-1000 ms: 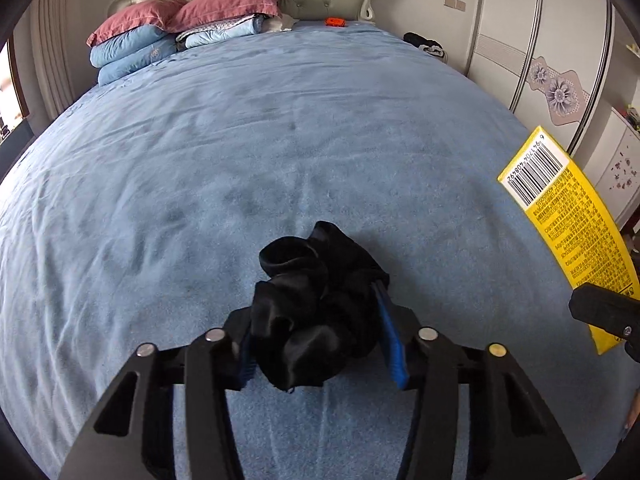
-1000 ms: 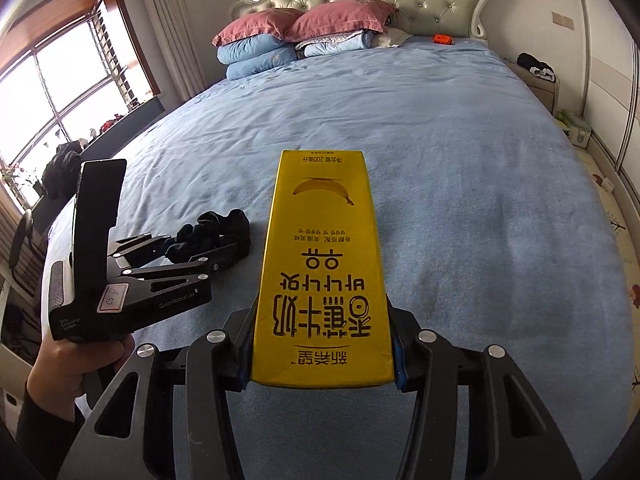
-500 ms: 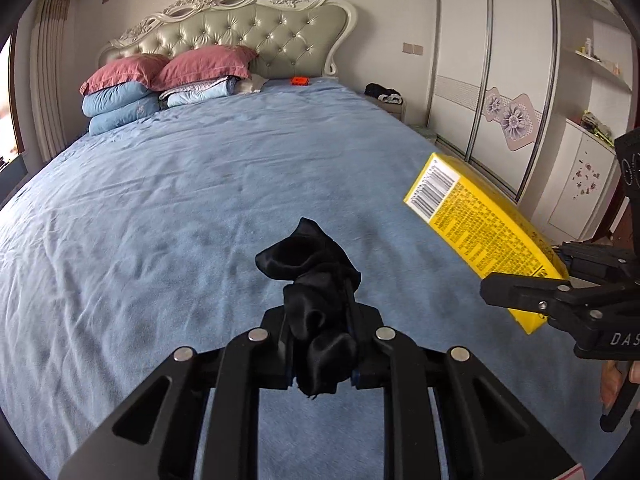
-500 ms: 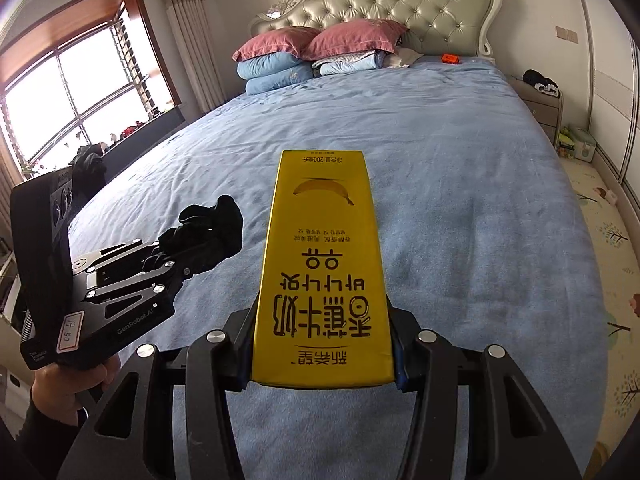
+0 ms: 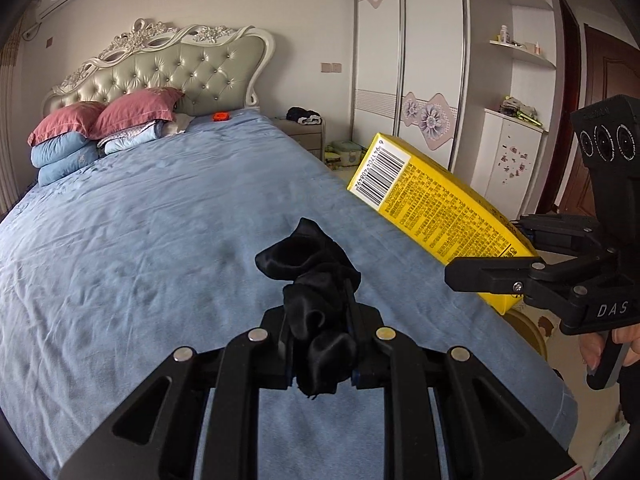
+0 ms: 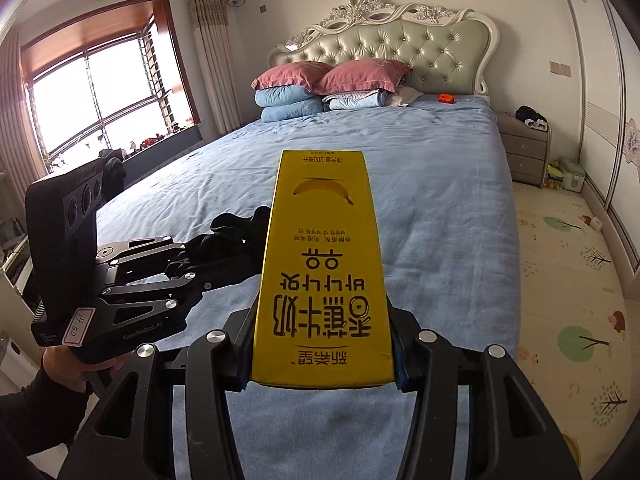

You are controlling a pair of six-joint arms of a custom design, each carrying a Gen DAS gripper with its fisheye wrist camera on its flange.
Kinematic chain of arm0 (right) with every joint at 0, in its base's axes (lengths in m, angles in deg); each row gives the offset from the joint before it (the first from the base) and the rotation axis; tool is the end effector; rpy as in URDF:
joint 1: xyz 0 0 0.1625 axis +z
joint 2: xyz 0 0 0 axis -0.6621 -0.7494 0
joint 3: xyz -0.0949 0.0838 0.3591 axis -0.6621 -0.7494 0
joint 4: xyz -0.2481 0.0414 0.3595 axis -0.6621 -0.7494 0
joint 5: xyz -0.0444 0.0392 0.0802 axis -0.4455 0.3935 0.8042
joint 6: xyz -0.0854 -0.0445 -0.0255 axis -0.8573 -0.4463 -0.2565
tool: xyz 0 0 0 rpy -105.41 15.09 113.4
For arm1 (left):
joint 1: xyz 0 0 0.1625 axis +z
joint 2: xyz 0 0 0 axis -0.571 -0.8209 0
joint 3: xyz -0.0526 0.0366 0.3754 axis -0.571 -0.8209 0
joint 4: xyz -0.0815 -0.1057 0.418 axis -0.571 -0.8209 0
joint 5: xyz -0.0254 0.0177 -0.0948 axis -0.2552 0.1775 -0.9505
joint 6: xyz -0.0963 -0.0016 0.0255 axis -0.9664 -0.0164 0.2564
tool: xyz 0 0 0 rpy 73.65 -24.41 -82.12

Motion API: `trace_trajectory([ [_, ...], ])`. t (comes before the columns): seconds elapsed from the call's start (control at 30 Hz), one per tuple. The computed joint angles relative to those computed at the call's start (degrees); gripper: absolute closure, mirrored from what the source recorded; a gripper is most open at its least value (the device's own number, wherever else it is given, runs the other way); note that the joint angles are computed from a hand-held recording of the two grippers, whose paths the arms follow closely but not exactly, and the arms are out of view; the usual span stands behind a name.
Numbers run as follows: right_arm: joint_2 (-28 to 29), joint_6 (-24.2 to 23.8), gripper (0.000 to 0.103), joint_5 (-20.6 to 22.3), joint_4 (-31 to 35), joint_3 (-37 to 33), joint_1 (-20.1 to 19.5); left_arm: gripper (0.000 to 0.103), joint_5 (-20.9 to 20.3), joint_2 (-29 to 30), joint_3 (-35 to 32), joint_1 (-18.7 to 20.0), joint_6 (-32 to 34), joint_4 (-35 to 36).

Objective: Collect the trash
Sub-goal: 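Carry both items over the yellow bucket and open both tools to drop them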

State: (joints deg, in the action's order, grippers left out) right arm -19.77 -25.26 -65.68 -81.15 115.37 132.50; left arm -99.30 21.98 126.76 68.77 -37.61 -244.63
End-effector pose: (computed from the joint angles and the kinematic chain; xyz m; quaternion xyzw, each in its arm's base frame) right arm 0.1398 -0.4724 0.2814 0.3525 -0.8740 0.3082 0.1302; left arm -0.3254 -0.4665 0.1036 0.3372 0.8378 -0.3533 0.2439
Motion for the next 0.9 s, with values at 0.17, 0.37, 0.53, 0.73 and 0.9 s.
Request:
trace_trajectory([
  [0.17, -8.38, -2.31, 0.054, 1.24, 0.12, 3.90, -5.32, 0.084, -2.60, 4.56, -2.28, -2.60, -0.20, 0.01],
  [0.37, -18.03, -4.82, 0.054, 4.12, 2.11, 7.45, -13.28, 0.084, -7.60, 12.06, -7.76, -4.60, 0.48, 0.63],
  [0.53, -25.87, -6.47, 0.054, 8.18, 4.62, 9.57, -21.29, 0.084, -13.22, 19.74, -14.35, -5.61, 1.39, 2.95],
  [0.73, -32.95, -7.94, 0.054, 12.84, 8.01, 10.67, -31.72, 0.084, -18.43, 28.30, -22.58, -6.57, 2.03, 7.09],
  [0.9, -36.77, -9.22, 0.054, 17.30, 11.03, 10.89, -40.60, 0.083, -21.81, 35.00, -30.09, -6.28, 1.34, 12.61],
])
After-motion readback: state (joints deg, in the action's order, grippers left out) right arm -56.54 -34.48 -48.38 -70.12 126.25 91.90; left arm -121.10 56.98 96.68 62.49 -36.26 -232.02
